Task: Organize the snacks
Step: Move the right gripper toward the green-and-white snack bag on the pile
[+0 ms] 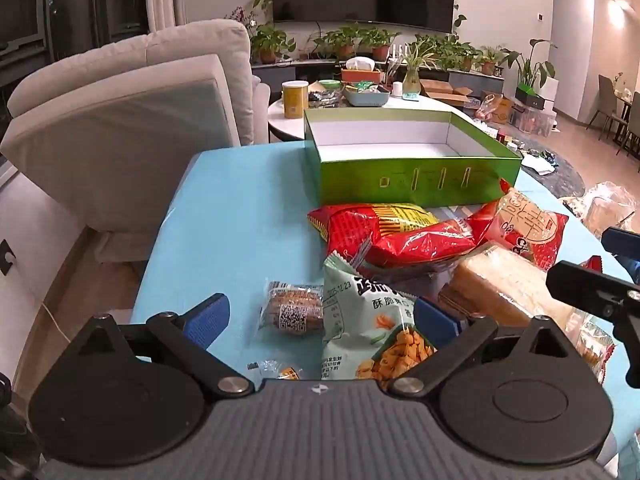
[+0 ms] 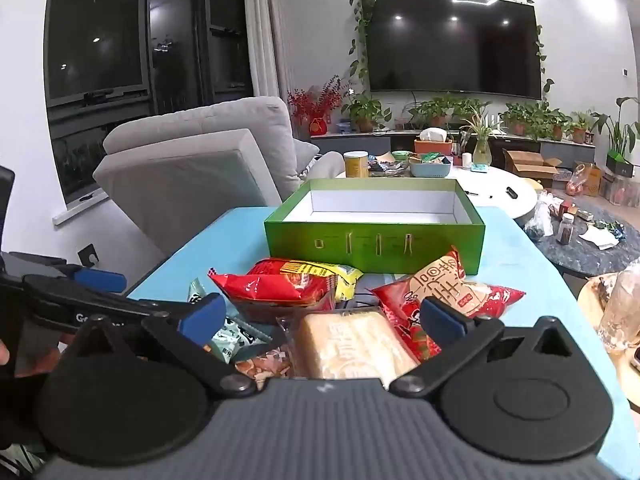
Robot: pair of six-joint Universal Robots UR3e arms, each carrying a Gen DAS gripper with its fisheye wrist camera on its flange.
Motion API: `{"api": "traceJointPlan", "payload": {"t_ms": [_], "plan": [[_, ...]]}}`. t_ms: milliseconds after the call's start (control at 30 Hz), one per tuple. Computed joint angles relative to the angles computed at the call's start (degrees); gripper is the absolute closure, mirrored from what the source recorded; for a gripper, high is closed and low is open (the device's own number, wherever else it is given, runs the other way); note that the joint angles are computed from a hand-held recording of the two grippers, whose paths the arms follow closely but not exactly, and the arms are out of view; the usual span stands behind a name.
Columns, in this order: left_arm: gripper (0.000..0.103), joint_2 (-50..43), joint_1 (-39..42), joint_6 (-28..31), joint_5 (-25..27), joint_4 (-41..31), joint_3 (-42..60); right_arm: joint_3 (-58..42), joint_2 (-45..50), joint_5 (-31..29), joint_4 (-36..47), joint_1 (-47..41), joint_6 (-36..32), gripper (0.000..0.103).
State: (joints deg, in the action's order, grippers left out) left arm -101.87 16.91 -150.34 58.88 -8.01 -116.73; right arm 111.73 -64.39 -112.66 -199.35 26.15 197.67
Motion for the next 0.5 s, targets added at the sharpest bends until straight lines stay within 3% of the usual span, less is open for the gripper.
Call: {"api": "traceJointPlan", "payload": {"t_ms": [500], "plan": [[0.004, 0.5, 0.7, 1.8, -0.6, -1.2, -0.6, 0.5, -0.5, 2.2, 0.7, -0.5, 1.5, 0.001]]}}
